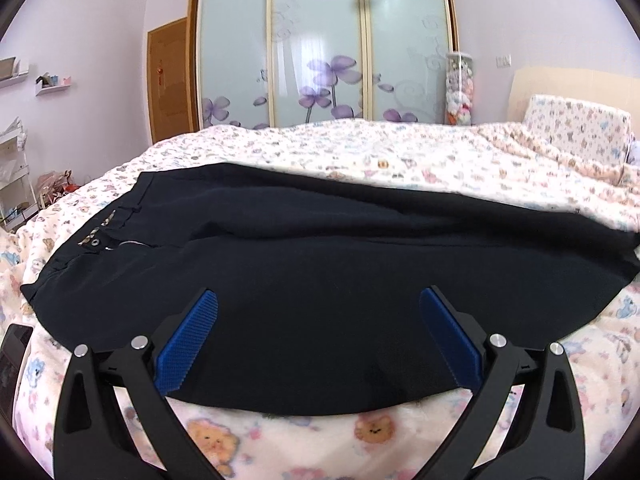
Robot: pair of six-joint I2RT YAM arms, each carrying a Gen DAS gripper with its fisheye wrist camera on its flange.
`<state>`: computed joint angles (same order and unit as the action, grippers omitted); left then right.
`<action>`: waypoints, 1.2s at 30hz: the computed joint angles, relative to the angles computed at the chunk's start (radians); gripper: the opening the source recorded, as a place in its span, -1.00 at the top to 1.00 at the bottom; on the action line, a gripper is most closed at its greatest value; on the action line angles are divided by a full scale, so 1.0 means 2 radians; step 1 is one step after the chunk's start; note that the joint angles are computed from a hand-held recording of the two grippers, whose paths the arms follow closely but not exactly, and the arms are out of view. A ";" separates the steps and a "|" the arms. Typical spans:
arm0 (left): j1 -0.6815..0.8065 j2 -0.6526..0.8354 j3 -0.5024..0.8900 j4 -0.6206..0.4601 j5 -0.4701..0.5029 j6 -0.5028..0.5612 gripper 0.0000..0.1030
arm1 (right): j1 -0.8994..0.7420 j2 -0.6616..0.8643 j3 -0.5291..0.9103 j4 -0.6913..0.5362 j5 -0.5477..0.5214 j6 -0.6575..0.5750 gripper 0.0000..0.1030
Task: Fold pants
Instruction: 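Lift the hems with the right gripper and fold them over toward the waistband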
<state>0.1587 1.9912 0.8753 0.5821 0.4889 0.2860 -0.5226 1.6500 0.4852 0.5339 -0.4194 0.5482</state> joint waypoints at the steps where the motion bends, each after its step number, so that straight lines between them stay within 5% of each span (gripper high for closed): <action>1: 0.002 -0.002 -0.003 0.004 0.002 -0.003 -0.97 | 0.008 0.001 -0.005 -0.002 0.013 0.000 0.82; 4: 0.011 -0.006 -0.007 0.006 0.006 -0.015 -0.97 | 0.032 -0.020 -0.007 -0.030 0.061 0.008 0.74; 8: 0.026 -0.003 0.005 -0.017 0.011 -0.034 -0.97 | 0.044 -0.091 0.000 -0.122 0.090 0.062 -0.03; 11: 0.046 0.003 0.014 -0.025 0.023 -0.069 -0.97 | 0.037 -0.124 -0.035 -0.073 0.049 0.162 -0.06; 15: 0.073 0.011 0.022 -0.018 0.038 -0.121 -0.97 | 0.063 -0.069 -0.032 -0.019 -0.006 0.301 -0.04; 19: 0.091 0.019 0.042 -0.045 0.055 -0.148 -0.97 | 0.102 -0.001 0.009 0.002 0.022 0.368 0.01; 25: 0.099 0.021 0.047 -0.050 0.073 -0.151 -0.97 | 0.120 0.063 0.104 -0.082 0.097 0.387 0.07; 28: 0.097 0.023 0.049 -0.051 0.075 -0.146 -0.97 | 0.131 0.071 0.137 -0.129 0.145 0.345 0.76; 29: 0.095 0.023 0.051 -0.056 0.074 -0.142 -0.97 | 0.135 0.064 0.144 -0.135 0.163 0.314 0.83; 36: 0.090 0.023 0.049 -0.055 0.074 -0.129 -0.97 | 0.138 -0.037 0.065 0.016 0.256 0.132 0.90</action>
